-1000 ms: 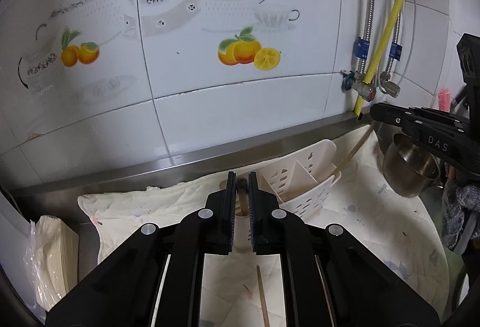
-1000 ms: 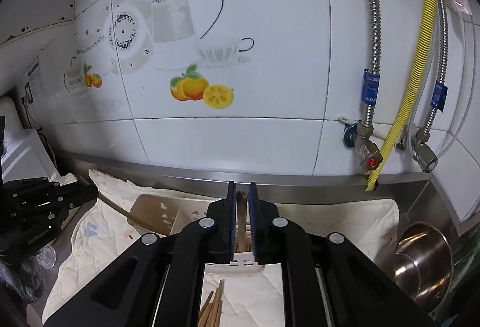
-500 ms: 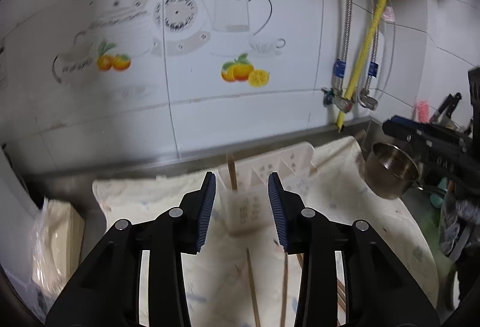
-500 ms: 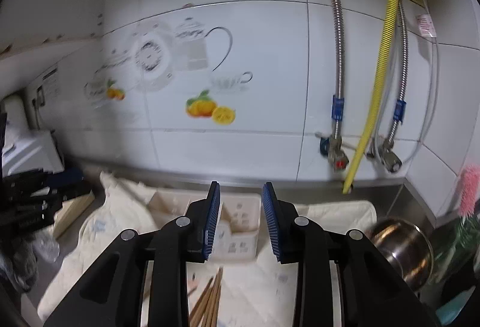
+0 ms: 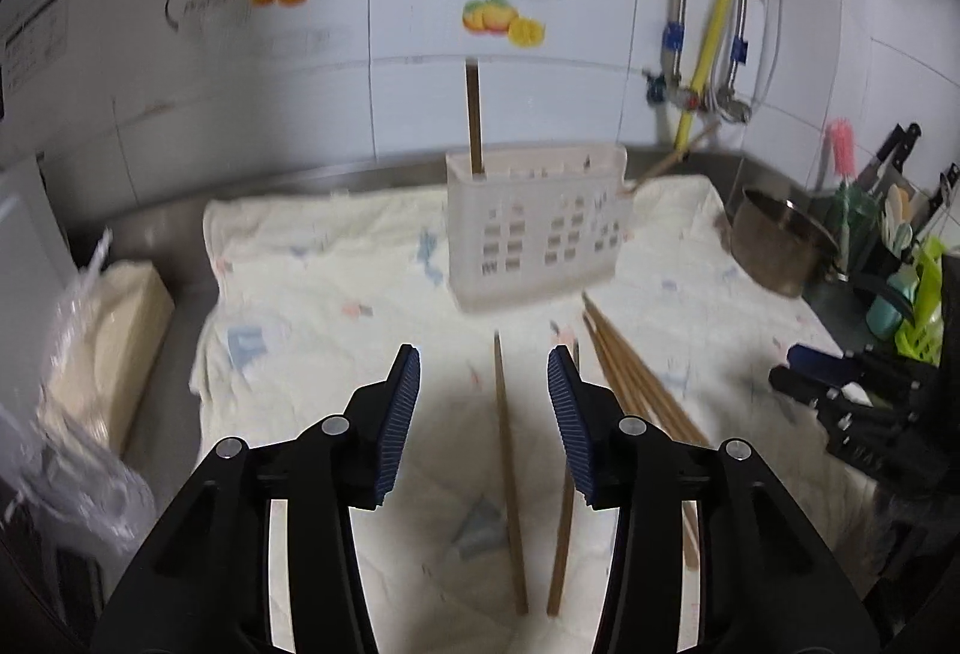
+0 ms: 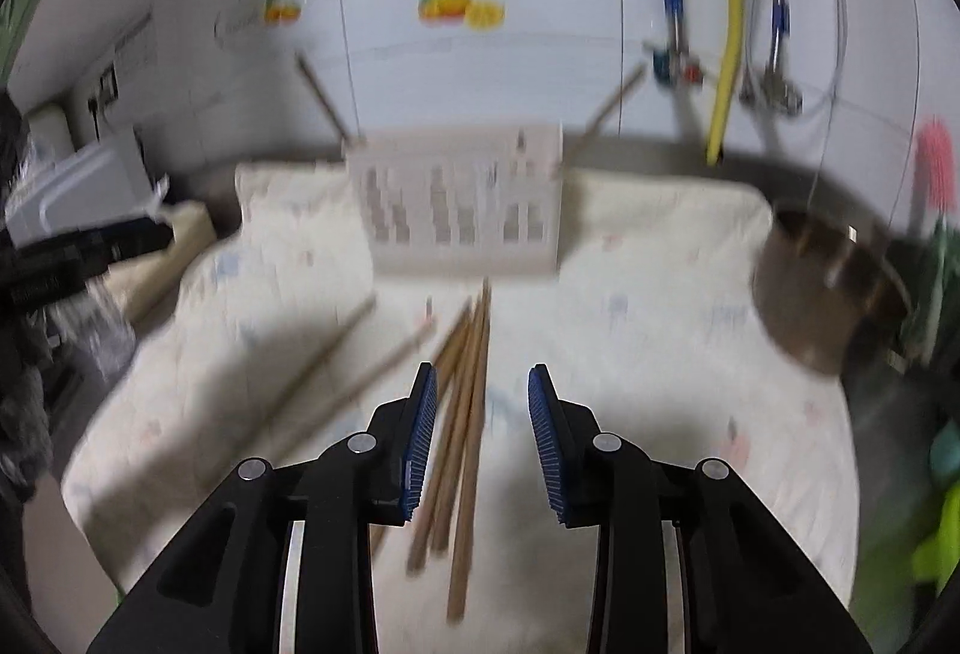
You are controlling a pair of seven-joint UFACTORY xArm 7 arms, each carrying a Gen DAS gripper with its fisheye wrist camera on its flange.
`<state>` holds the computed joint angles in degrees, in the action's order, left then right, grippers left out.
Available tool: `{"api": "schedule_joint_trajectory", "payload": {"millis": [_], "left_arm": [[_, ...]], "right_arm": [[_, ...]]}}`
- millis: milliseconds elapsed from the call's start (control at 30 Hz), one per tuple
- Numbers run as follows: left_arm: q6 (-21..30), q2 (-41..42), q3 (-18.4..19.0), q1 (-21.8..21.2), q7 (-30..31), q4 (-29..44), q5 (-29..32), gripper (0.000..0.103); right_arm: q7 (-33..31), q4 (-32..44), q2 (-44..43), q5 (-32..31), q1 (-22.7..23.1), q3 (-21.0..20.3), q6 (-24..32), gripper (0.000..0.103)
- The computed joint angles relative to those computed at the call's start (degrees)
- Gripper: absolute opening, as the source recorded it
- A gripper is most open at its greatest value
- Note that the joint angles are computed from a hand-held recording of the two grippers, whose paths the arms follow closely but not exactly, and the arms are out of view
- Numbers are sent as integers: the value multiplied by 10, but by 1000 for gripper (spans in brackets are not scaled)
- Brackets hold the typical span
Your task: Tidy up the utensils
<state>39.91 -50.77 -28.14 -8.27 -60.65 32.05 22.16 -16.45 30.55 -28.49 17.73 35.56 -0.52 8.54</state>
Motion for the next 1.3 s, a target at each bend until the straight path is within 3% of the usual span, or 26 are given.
{"api": "schedule_joint_trajectory", "payload": {"millis": [200,300,533,800,1033,1233,1300], "left_arm": [[15,-18,-9,-27,-37,-38,-24,45],[25,-22,-11,-41,-50,-52,-31,45],[40,-26,-6,-68,-69,-73,-41,45],[37,-21,3,-93,-78,-91,-50,45],[11,4,13,-103,-80,-103,-58,45],[-42,57,22,-96,-74,-98,-54,44],[-54,76,24,-91,-73,-95,-51,37]], "right_arm": [[29,-56,-4,-18,-18,20,-11,28],[29,-64,3,-13,1,5,-15,24],[18,-58,29,0,28,-12,-20,17],[11,-44,56,11,27,-8,-18,11],[10,-38,69,11,14,8,-18,10],[7,-40,69,17,13,4,-22,7],[8,-42,66,17,11,3,-23,7]]}}
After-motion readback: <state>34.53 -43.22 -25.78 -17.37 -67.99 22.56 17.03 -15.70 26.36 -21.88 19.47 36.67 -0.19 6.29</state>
